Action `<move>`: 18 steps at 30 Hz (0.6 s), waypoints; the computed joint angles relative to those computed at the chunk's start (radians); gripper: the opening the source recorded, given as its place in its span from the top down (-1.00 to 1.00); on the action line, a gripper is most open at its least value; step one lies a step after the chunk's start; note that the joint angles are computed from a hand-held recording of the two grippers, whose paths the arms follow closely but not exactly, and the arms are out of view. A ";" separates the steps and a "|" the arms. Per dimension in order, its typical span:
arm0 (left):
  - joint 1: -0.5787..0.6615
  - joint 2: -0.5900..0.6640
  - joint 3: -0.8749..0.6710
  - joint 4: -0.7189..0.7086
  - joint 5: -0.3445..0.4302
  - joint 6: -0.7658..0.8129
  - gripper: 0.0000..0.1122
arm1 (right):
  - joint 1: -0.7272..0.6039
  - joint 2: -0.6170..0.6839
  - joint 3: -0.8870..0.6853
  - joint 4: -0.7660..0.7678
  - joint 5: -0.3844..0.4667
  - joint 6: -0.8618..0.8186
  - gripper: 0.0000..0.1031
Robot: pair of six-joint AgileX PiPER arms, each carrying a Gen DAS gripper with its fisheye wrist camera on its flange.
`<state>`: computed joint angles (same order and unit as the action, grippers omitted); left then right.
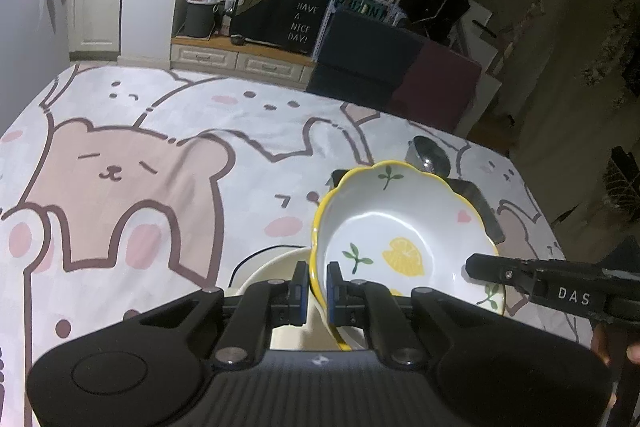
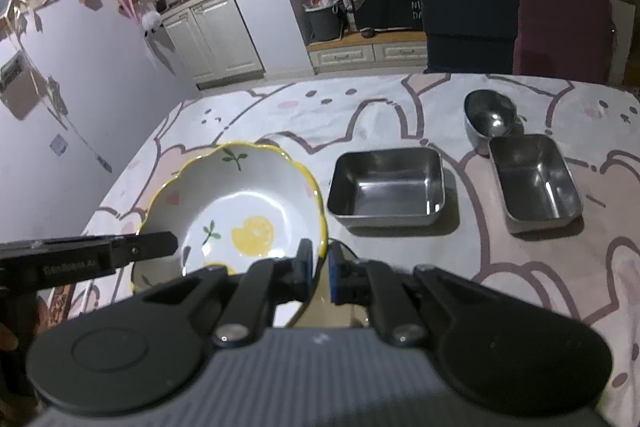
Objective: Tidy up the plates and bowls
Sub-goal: 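Carry the lemon-print bowl over the cream bowl and lower it inside with both tools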
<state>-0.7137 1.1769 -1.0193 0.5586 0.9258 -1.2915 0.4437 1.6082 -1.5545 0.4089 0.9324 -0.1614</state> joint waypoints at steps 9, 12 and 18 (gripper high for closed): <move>0.085 -0.008 0.063 -0.089 -0.037 0.067 0.83 | 0.023 0.076 -0.038 0.019 0.019 -0.007 0.82; 0.121 -0.011 0.081 -0.123 -0.057 0.099 0.84 | 0.032 0.107 -0.060 0.022 0.035 -0.002 0.82; 0.174 0.015 0.096 -0.199 -0.082 0.168 0.84 | 0.044 0.158 -0.096 0.022 0.063 -0.007 0.82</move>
